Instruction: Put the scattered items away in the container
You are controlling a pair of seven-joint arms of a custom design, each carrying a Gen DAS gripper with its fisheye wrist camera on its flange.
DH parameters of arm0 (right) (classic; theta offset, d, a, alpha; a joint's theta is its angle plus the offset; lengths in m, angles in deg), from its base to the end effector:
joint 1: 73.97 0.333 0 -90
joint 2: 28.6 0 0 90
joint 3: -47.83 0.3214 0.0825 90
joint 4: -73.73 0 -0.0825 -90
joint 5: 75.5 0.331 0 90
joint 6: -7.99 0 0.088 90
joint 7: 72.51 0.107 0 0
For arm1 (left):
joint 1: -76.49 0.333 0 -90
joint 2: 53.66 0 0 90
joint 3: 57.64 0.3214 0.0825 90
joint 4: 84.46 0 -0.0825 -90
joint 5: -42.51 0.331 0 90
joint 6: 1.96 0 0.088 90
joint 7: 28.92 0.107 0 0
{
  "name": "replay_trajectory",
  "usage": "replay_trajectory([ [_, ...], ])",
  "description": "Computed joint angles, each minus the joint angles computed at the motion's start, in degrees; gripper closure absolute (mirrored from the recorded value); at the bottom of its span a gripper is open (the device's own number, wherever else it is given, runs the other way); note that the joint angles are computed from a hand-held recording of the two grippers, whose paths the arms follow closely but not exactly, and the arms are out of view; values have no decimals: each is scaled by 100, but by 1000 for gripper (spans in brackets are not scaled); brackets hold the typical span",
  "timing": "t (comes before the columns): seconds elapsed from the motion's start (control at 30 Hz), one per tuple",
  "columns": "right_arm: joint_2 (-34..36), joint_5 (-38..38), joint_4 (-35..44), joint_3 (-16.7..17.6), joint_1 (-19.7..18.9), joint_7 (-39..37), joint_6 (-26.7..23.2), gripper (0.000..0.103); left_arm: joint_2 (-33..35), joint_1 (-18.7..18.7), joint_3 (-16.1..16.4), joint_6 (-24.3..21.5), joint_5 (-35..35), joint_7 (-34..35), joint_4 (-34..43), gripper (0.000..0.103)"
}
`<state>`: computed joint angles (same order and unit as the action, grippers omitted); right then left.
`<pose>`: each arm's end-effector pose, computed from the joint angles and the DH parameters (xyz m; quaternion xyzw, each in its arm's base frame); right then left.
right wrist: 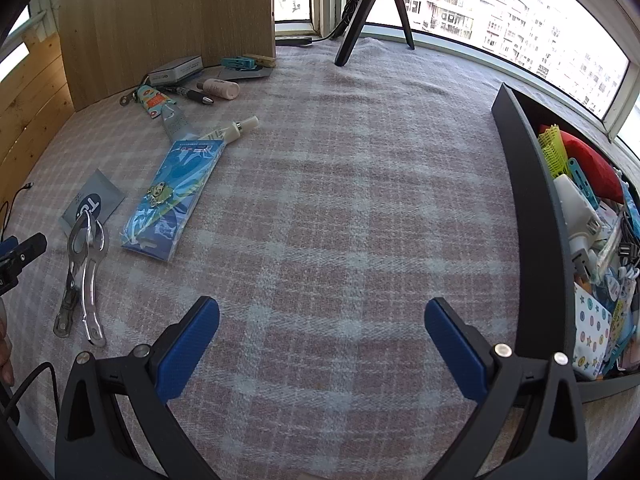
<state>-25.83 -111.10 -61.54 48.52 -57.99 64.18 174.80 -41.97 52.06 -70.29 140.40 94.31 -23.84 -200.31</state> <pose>0.4695 0.1778 0.4000 -0.6956 0.6634 -0.1920 0.1977 0.4562 -0.3413 0.4153 -0.7299 0.6062 -0.1995 0.2448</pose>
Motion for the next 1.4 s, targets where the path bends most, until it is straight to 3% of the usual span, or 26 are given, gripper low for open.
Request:
replay_trajectory([
  [0.17, -333, -171, 311, 28, -192, -117, -521, 0, -62, 108, -22, -149, -325, 528, 358, 4],
  [0.27, -414, 211, 495, 18, -413, -658, -609, 2, 10, 101, -17, -295, -357, 934, 734, 5],
  [0.3, -404, 343, 592, 11, -481, -846, -693, 4, 36, 105, -15, -291, -385, 1083, 859, 5],
  [0.37, -311, 484, 870, -13, -601, -1150, -938, 18, 98, 107, -12, -285, -457, 1397, 1102, 5],
  [0.4, -221, 703, 1037, -43, -651, -1412, -1064, 22, 170, 104, -15, -334, -549, 1579, 1286, 6],
  [0.47, 18, 1732, 1421, -100, -757, -2281, -1391, 41, 341, 73, -18, -442, -719, 1973, 1692, 10],
  [0.57, 460, 3414, 2168, -173, -1018, -3458, -2068, 49, 521, -37, 14, -511, -846, 2402, 2155, 10],
  [0.63, 744, 3776, 2653, -270, -1107, -3694, -2432, 53, 572, -117, 54, -476, -836, 2531, 2315, 10],
  [0.8, 1490, 4040, 3824, -455, -1241, -3913, -3138, 55, 655, -189, 88, -326, -1050, 2785, 2457, 10],
  [1.03, 2894, 3843, 5738, -670, -1254, -3699, -4140, 71, 690, -178, 159, -253, -1336, 2866, 2426, 10],
  [1.1, 3250, 3785, 6228, -692, -1249, -3638, -4490, 81, 656, -141, 186, -192, -1363, 2816, 2356, 10],
  [1.23, 3310, 3339, 6257, -857, -1011, -3370, -4451, 87, 538, -47, 212, -133, -1407, 2722, 2105, 10],
  [1.4, 2986, 3575, 5753, -625, -1078, -3567, -4166, 91, 443, 117, 150, -41, -1594, 2687, 1727, 10],
])
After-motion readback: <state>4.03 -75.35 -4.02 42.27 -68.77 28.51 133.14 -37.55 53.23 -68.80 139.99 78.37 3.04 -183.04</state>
